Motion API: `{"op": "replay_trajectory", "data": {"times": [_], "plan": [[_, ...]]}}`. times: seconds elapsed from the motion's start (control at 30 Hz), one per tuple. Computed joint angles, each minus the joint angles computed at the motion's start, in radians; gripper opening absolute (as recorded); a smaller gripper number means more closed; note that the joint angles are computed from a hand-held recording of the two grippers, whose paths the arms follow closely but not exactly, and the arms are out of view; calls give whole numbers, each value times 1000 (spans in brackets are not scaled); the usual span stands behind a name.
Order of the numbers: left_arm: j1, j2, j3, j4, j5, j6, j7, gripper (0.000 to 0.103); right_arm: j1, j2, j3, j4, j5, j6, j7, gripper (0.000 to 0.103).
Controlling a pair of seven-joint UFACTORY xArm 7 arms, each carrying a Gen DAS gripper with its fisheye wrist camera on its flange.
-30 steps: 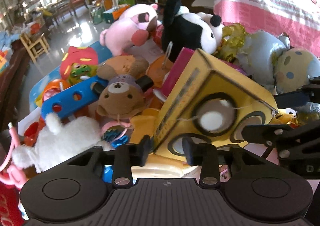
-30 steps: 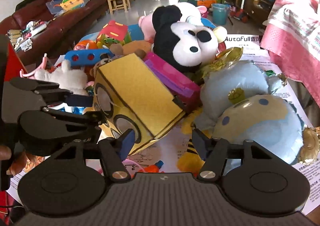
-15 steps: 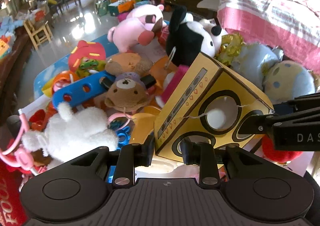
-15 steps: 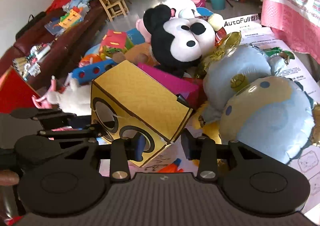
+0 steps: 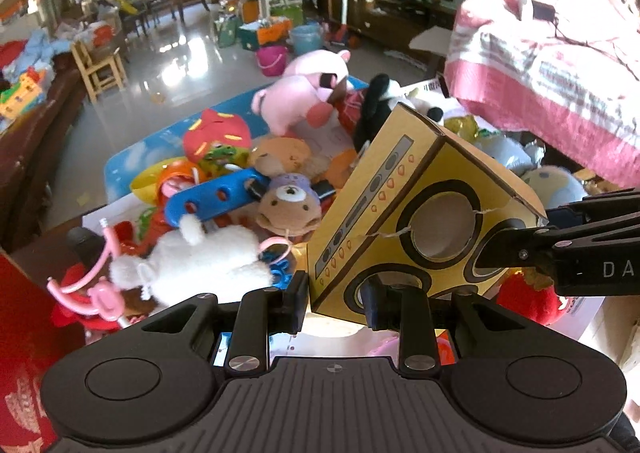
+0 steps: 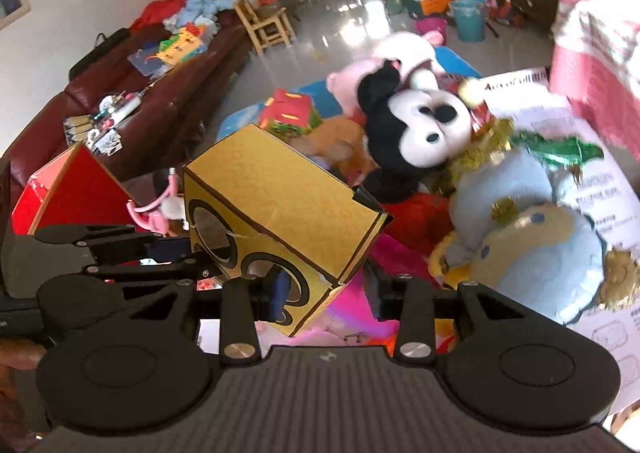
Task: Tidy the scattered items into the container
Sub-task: 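Lift the yellow cardboard box with the left gripper toward the red box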
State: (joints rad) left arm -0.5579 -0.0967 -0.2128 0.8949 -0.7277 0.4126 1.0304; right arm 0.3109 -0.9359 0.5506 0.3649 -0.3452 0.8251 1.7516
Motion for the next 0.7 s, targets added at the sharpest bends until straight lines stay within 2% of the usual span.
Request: {"op": "replay_trajectory", "data": {"times": [0.1,0.27,0.5,0.7], "plan": [[5,-25,14,-1,-28,18,14,26,4,-15,-21,0,0,-19,-15,45],[6,-59,29,-28,-35,-2,12,26,-21,1,-13,29,-6,-40,-38,45],[24,-88,53,-60,14,-34,-64,26,-59,98,-24,93,-25,-108,-99,45],[50,-134,125,-61,-23,-49,-66,26,-139,250,-17,219,-118,-178,-192,45]]}}
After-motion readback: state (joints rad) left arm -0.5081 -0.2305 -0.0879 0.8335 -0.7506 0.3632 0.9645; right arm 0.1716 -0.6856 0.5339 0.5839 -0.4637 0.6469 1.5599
